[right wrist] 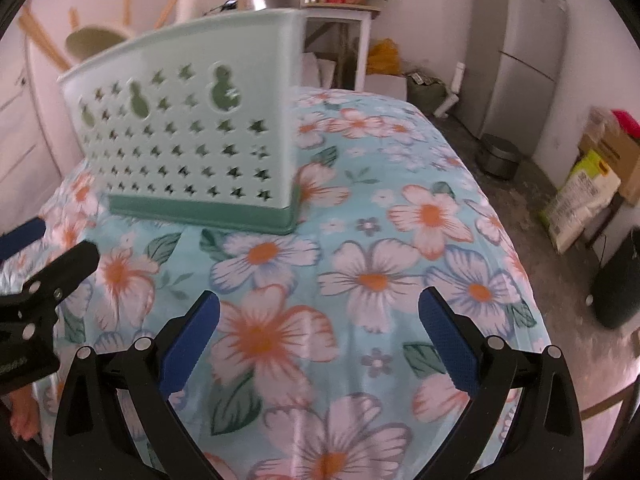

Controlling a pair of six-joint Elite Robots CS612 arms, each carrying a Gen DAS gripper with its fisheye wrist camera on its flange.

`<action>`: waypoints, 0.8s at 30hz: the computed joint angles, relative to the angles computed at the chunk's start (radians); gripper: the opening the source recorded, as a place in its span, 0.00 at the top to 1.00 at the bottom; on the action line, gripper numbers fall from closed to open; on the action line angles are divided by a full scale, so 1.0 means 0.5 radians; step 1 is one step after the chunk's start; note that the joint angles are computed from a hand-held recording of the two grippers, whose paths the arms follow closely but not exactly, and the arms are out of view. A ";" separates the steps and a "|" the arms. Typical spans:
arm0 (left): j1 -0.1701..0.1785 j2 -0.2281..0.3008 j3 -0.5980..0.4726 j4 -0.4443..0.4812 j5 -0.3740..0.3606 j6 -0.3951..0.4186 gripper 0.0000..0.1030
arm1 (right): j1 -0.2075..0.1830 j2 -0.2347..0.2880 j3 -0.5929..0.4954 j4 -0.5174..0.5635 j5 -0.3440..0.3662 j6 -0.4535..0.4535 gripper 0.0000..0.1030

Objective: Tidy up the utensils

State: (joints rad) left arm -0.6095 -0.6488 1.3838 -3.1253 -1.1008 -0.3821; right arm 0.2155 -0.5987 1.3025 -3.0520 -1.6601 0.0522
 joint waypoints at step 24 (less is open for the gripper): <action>-0.043 0.011 0.026 -0.174 0.153 0.150 0.08 | -0.002 -0.003 0.044 -0.184 -0.050 0.021 0.06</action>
